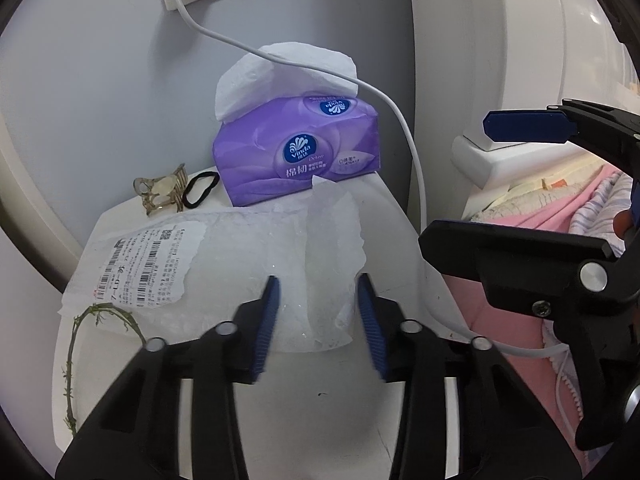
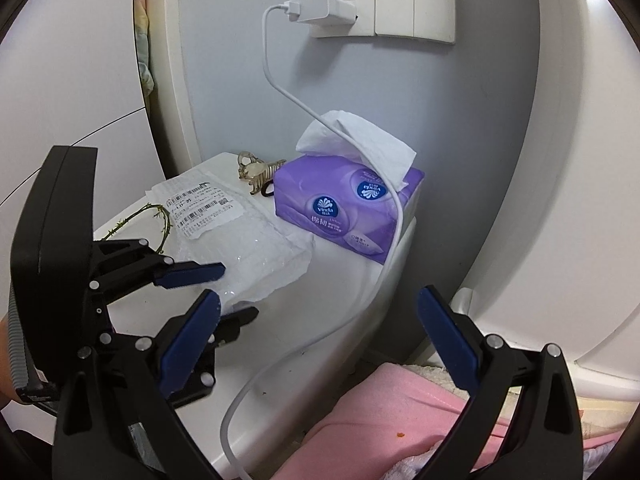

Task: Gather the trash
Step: 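Reach the left gripper to the clear plastic bag and close on it, then lift the clear plastic bag off the table with the left gripper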

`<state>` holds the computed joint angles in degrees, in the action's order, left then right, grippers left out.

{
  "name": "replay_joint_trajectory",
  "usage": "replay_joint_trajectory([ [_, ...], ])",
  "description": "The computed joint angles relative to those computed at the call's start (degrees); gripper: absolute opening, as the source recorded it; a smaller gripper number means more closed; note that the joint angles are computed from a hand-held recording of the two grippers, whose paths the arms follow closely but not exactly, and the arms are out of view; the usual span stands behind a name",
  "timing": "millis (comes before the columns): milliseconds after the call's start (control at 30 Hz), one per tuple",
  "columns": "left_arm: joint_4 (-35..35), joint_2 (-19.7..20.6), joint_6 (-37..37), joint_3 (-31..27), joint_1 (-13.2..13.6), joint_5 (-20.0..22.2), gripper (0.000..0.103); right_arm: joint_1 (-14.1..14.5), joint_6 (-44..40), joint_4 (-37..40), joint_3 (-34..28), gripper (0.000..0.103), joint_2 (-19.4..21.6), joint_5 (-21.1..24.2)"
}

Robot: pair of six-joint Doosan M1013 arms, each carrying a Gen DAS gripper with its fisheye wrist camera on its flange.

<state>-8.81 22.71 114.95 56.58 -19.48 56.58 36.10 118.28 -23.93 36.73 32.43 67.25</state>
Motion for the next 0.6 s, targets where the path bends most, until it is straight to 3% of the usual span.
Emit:
replay_joint_trajectory([
  [67, -0.7, 0.2, 0.5, -0.2, 0.1, 0.5, 0.026, 0.0, 0.1, -0.2, 0.1, 0.096, 0.0, 0.0],
  [200, -1.9, 0.4, 1.1, -0.3, 0.3, 1.3, 0.023, 0.1, 0.3, -0.9, 0.1, 0.096, 0.1, 0.4],
  [333, -3.3, 0.6, 2.0, -0.4, 0.5, 1.7, 0.012, 0.1, 1.0, -1.2, 0.1, 0.096, 0.2, 0.5],
  [600, -5.2, 0.6, 3.8, -0.3, 0.7, 1.4, 0.003, 0.1, 1.2, -1.4, 0.1, 0.096, 0.3, 0.5],
])
